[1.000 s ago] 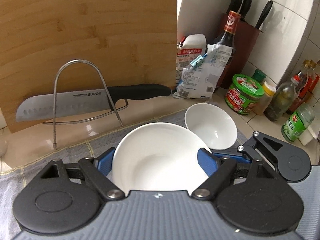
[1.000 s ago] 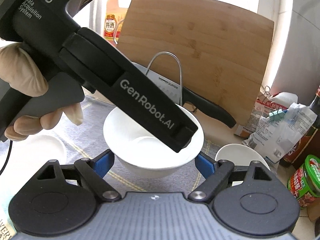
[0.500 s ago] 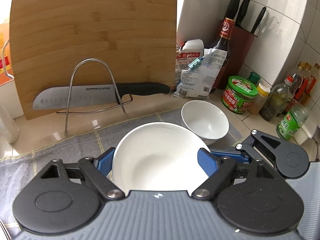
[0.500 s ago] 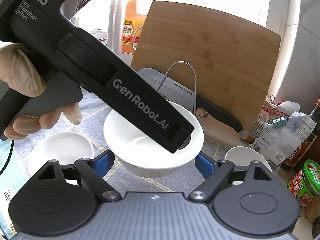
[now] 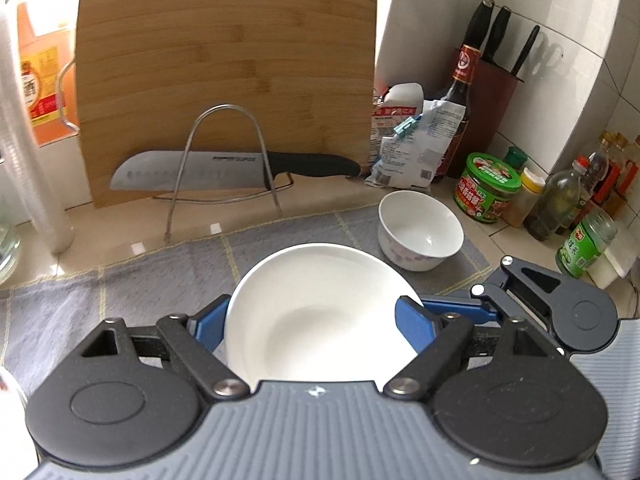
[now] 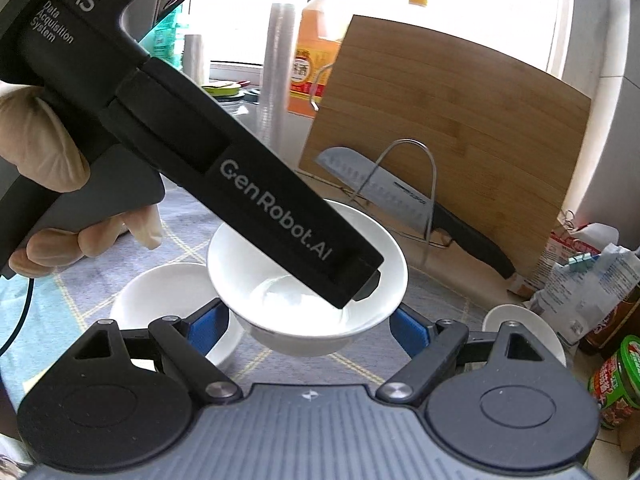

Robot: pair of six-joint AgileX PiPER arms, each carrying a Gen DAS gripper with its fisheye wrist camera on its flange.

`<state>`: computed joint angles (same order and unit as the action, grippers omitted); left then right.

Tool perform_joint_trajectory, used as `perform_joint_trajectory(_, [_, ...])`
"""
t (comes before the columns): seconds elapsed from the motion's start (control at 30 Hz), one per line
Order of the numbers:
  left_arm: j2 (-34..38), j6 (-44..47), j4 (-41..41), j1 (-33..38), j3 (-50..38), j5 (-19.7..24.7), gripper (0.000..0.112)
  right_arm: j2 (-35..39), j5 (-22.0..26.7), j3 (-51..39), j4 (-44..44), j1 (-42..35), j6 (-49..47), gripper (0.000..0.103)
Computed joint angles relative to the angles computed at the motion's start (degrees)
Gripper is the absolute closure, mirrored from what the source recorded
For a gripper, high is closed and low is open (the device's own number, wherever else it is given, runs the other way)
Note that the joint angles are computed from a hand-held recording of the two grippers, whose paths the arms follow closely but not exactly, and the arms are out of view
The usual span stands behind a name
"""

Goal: Organize plates and bowls
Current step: 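Lift and carry the bowl with the left gripper toward the placed bowl, then lower the held bowl into the placed bowl and open the left gripper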

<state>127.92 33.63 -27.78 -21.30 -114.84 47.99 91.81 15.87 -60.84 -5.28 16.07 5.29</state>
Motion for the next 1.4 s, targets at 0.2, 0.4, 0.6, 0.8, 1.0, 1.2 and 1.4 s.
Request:
perform_joint_trajectory(0.2, [-4.0, 1.5, -1.3, 1.3, 6.9, -2.8, 0.027, 0.0, 0.5, -0.4, 3.9, 1.4, -3.5, 0.013])
perform_joint_trajectory(0.4, [-6.8, 2.2, -2.2, 3.0, 11.7, -4.4, 0.027, 0.4, 0.7, -1.1, 8.5, 2.6, -8.4, 0.013])
perform_joint_trajectory(0.6, [-9.4, 2.6, -2.6, 4.4, 16.5, -6.5, 0.027, 1.8, 1.1, -2.2, 12.7, 3.8, -12.8, 0.013])
perform_joint_trajectory(0.8, [-10.3, 3.1, -2.9, 5.5, 19.0, -7.0, 0.026, 3.0, 1.9, -3.1, 13.5, 5.2, -13.5, 0.013])
perform_joint_trajectory(1.0, [-10.7, 4.7, -4.1, 6.6, 20.7, -7.3, 0.026, 3.9, 3.2, -4.1, 14.7, 5.9, -14.1, 0.013])
perform_joint_trajectory(1.2, [-10.2, 5.5, -4.7, 7.1, 21.1, -7.1, 0.026, 5.6, 4.2, -5.5, 15.8, 6.1, -14.6, 0.013])
perform_joint_trajectory(1.4, [-9.7, 5.8, -4.9, 7.4, 21.4, -7.2, 0.026, 6.9, 4.9, -6.6, 16.5, 6.1, -15.0, 0.013])
